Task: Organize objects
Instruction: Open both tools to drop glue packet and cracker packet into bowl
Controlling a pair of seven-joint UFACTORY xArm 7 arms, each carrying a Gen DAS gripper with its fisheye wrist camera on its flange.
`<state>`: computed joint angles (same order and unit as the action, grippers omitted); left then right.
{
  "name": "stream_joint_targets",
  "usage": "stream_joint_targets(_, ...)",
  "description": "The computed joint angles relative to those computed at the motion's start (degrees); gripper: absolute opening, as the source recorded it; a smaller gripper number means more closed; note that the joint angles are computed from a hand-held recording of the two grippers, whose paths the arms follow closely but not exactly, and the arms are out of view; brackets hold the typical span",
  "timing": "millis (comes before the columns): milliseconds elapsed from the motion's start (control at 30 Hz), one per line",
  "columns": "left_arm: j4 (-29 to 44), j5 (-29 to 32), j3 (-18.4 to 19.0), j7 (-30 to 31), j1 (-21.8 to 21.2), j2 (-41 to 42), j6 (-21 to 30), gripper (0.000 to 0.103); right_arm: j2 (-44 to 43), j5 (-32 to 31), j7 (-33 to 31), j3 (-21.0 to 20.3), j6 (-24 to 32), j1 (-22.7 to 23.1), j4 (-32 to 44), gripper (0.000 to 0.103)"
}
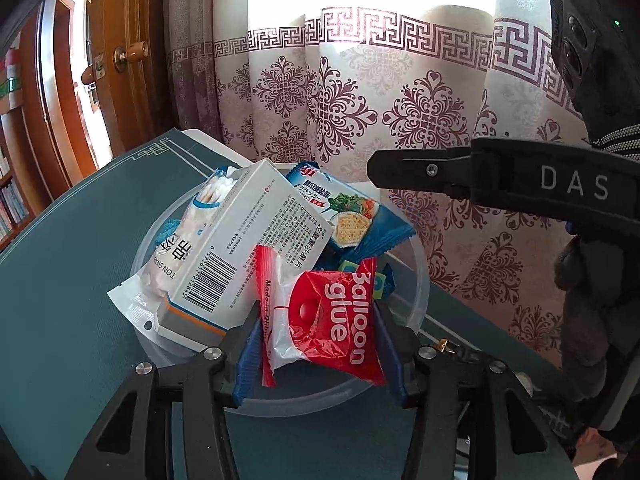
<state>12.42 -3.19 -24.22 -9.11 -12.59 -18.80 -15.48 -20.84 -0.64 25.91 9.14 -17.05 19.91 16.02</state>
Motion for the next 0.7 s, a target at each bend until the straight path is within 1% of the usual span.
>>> stream_joint_targets(33, -0.1, -1.0, -2.5, 0.2, 2.0, 0.0, -0.2, 0.062, -0.1, 0.0, 0.2, -0.1, -0.1, 0.1, -0.1, 0.044)
stream_joint_targets(67, -0.2, -1.2, -3.1, 0.3, 2.5, 0.1, -0.5, 0.063, -0.4, 0.1, 0.3, 0.2, -0.1, 0.1, -0.3, 0.044)
stream_joint_targets(100, -0.4, -1.0, -2.4, 0.3, 1.9, 0.4, -0.8, 0.064, -0.7, 0.2, 0.4, 0.4, 0.0, 0.1, -0.4, 0.044)
stream_joint_targets(200, -0.7, 0.9, 3.2, -0.7, -2.6, 0.5, -0.3, 0.071, -1.8, 0.4, 0.6, 0.9, 0.2, 0.0, -1.0, 0.044)
stream_joint_targets(233, -1.0, 1.1, 3.9, -1.1, -3.3, 0.2, -0.5, 0.074, -2.2, 0.4, 0.6, 1.1, 0.2, 0.0, -1.2, 0.044)
stream_joint_targets(267, -1.4, 1.2, 4.4, -1.3, -3.7, -0.2, -0.7, 0.075, -2.5, 0.5, 0.7, 1.4, 0.4, -0.1, -1.4, 0.044)
stream_joint_targets(300, -1.7, 1.9, 6.0, -1.7, -4.9, -0.7, -0.6, 0.075, -3.0, 0.7, 0.8, 1.7, 0.6, -0.3, -1.6, 0.044)
stream_joint_targets(333, -2.0, 2.9, 8.4, -2.2, -6.8, -1.2, -0.4, 0.078, -3.7, 0.9, 1.0, 2.2, 1.0, -0.5, -1.8, 0.044)
stream_joint_targets(367, -2.3, 3.7, 10.1, -2.7, -8.1, -1.6, -0.4, 0.083, -4.1, 1.0, 1.1, 2.3, 1.1, -0.5, -2.0, 0.044)
stream_joint_targets(433, -3.2, 3.8, 10.1, -3.4, -8.0, -3.0, -0.9, 0.088, -4.8, 1.0, 1.3, 2.3, 1.6, -0.5, -2.2, 0.044)
stream_joint_targets(567, -4.8, 5.0, 12.3, -4.7, -9.2, -5.7, -0.3, 0.088, -6.3, 1.3, 1.8, 3.4, 2.5, -1.1, -2.9, 0.044)
stream_joint_targets(633, -5.7, 5.3, 13.2, -5.5, -9.5, -7.0, 0.4, 0.088, -6.0, 1.0, 1.9, 3.0, 2.3, -0.9, -2.7, 0.044)
stream_joint_targets(700, -6.6, 5.4, 13.4, -6.1, -9.2, -8.2, 0.7, 0.088, -6.7, 0.9, 2.0, 2.9, 2.5, -0.5, -3.2, 0.044)
